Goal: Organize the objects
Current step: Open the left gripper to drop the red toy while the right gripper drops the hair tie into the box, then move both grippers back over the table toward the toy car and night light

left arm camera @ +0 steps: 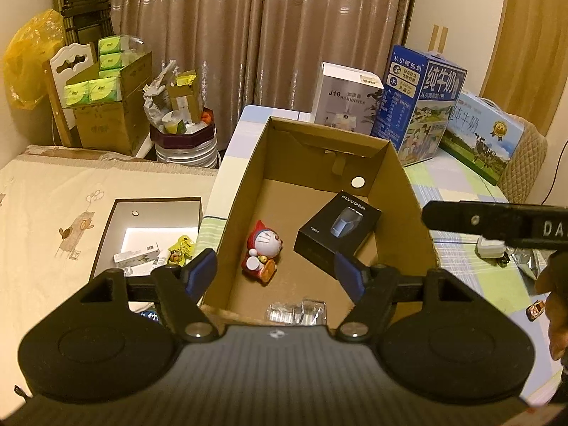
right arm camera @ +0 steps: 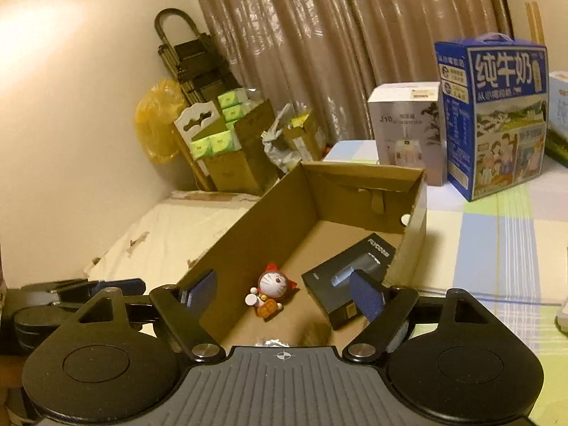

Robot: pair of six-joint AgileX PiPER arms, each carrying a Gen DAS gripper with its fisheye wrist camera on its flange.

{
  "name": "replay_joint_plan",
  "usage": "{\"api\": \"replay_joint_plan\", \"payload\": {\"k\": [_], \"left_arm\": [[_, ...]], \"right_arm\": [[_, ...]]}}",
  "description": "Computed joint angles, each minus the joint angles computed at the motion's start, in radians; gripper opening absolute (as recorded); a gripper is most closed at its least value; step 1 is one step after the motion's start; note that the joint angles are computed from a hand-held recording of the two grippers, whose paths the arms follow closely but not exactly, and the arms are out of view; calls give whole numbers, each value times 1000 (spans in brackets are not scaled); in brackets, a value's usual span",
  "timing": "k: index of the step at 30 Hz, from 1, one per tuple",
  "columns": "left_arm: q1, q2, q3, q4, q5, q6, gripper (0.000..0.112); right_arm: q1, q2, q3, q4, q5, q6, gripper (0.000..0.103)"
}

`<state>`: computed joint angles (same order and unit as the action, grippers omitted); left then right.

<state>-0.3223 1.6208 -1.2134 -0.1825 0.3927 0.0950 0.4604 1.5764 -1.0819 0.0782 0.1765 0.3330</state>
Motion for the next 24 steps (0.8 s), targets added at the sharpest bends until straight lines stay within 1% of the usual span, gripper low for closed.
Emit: {"api": "replay_joint_plan", "payload": {"k": [5,9,12,13,15,19,20,22,24], "left_arm": [[-11,-33,43,1,-18,-23,71],[-36,-78,83,35,-27,-86,75],[-60,-118,113,75,-30,-150,76],[-70,-133,124,91,-31,-176,77],[-95,-161,141,143,-26,-248,80],[-157,-217,174,269,-14,-409,85],[-174,-230,183,302,-12,-450,88],[-211,-258,202,385,-10,-557,90],[-244,-277,210,425,-2,-619,92]], "right_arm": [[-13,-61,64,-86,14,96,79],[-18,-147,146,-170,21,204,79],[-9,-229,208,-286,51,335,79],[0,-257,227,-343,63,400,79],[15,-313,263,-413,99,474,79],[49,-417,318,-522,190,584,79],[51,-443,332,-522,204,586,79],[55,-491,353,-520,234,590,79],[60,-534,367,-519,262,593,79]]}}
